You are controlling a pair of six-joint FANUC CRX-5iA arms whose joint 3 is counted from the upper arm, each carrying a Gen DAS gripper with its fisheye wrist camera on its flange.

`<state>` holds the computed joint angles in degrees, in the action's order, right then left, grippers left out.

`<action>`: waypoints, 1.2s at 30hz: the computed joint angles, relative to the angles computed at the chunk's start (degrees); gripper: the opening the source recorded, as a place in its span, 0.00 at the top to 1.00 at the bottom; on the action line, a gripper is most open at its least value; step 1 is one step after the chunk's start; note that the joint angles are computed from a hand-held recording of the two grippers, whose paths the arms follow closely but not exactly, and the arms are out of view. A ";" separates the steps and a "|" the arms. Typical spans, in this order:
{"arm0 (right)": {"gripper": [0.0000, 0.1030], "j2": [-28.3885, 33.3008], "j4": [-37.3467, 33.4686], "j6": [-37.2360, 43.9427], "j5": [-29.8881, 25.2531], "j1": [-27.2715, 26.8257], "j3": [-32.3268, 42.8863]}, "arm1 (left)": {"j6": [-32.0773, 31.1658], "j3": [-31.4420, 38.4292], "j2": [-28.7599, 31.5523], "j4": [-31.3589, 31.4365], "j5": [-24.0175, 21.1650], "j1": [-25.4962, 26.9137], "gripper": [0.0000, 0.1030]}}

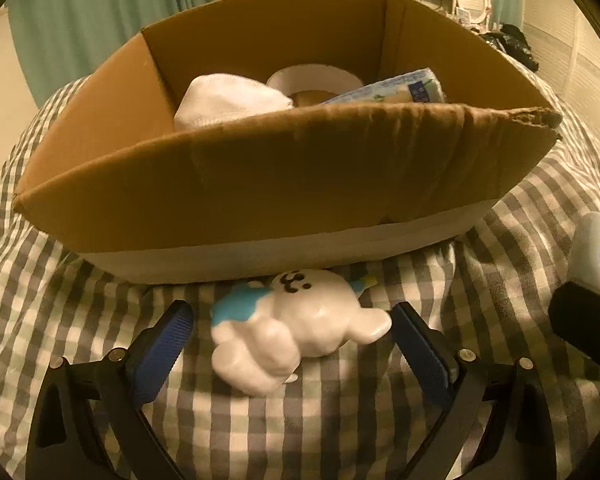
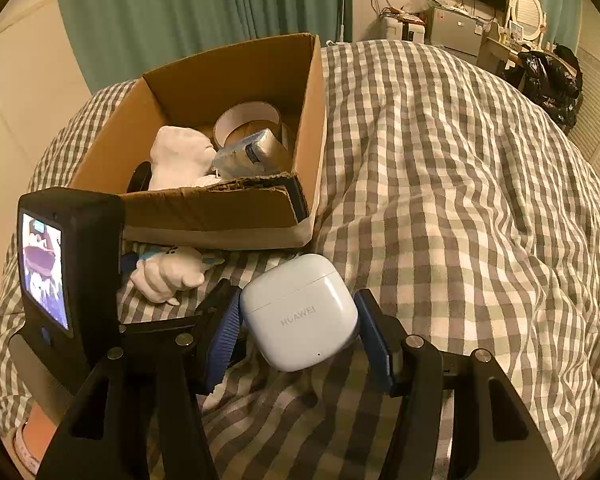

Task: Organize objects
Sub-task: 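Grasp the white cartoon figurine with the left gripper while the right gripper holds the case, then carry the figurine and earbud case up and over the box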

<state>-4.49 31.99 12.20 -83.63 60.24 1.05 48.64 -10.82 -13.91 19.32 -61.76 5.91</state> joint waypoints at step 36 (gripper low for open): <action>0.45 3.65 13.87 -1.60 -14.47 13.22 9.55 | -15.16 3.82 -9.43 21.91 -13.87 22.83 0.37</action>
<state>-0.84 45.86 10.60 -98.11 73.47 10.60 33.48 -7.00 -23.34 41.23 -75.63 28.75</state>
